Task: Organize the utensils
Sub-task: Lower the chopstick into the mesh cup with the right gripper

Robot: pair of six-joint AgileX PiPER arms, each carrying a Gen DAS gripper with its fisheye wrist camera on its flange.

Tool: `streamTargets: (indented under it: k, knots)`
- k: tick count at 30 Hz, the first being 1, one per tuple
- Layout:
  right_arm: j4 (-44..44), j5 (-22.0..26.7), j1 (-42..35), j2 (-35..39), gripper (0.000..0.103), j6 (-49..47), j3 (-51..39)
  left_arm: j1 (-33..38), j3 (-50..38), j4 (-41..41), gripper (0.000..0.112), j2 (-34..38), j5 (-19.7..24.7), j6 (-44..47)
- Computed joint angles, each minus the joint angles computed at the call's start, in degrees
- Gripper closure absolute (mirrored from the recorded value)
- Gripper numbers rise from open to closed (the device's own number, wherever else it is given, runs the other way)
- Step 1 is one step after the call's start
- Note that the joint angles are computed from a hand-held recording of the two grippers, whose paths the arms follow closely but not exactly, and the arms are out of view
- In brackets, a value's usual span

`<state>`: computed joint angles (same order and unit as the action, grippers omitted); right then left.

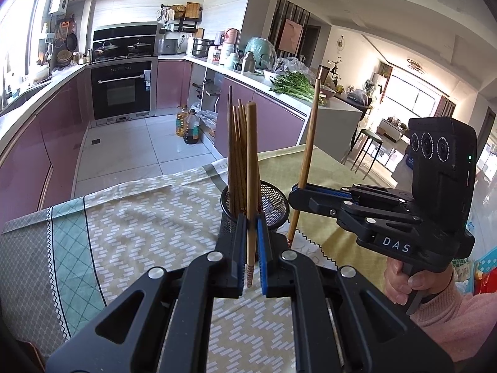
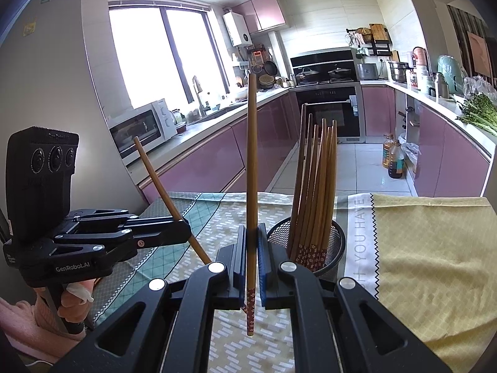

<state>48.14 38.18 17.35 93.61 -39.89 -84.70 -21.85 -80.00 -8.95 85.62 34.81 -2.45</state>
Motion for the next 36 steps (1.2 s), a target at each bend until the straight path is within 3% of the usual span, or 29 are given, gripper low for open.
streamTargets:
  k: [36]
  knots:
    - [0.2, 0.4, -0.7, 0.4, 0.097, -0.6, -3.5, 0.1, -8.0, -2.6, 0.105, 1.9, 3.1, 4.1]
